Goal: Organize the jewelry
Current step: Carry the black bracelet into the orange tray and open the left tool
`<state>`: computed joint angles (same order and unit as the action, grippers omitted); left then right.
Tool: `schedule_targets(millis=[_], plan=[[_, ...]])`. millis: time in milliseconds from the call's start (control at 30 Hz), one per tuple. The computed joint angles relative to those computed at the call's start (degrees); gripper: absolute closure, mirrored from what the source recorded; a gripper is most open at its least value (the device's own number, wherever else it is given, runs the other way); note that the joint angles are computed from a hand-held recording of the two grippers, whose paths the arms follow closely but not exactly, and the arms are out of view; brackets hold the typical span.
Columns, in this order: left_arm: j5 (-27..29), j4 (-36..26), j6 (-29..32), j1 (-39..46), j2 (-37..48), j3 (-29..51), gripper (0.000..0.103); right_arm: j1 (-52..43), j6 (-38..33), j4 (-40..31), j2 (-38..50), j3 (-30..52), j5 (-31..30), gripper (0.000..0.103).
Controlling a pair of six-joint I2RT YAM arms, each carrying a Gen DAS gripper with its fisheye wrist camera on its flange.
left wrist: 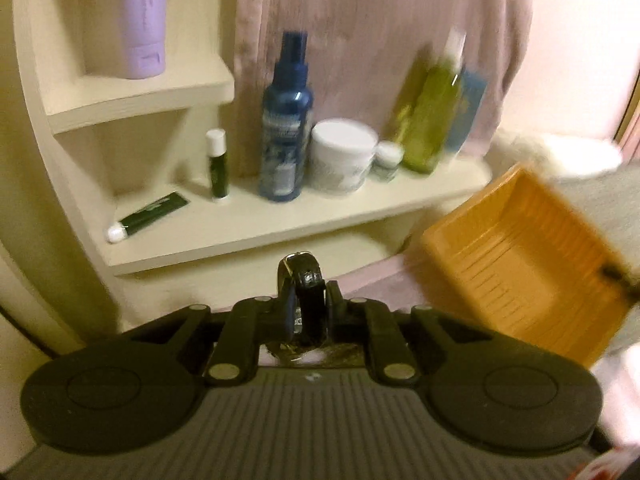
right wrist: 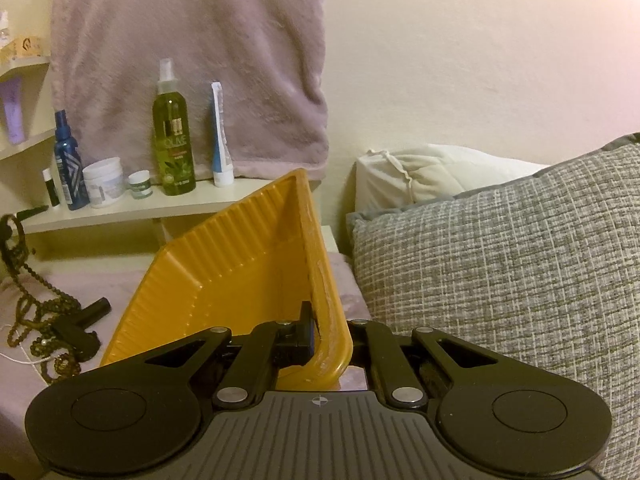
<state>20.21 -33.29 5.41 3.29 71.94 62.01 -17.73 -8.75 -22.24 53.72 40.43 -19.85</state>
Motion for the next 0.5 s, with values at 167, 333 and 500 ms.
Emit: schedule_targets(millis=[167,333,500], plan=[[-0.48,-1.56,0.16,-1.37,-0.72,2.57,0.09,0.16,0.21,0.06,-0.25,-0.08,0.07,0.097],[-2.77,-3.19,-0.36,-7.12,-0.67,5.1,0.091,0.17,0.66,0.1,-0.57,-0.13,-0.14,0.097],[-5.82,-0.63,-2.63,-17.09,1.97,6.21,0.091,0.06,0.95,0.11,-0.45,-0.39,-0.26,0.097]])
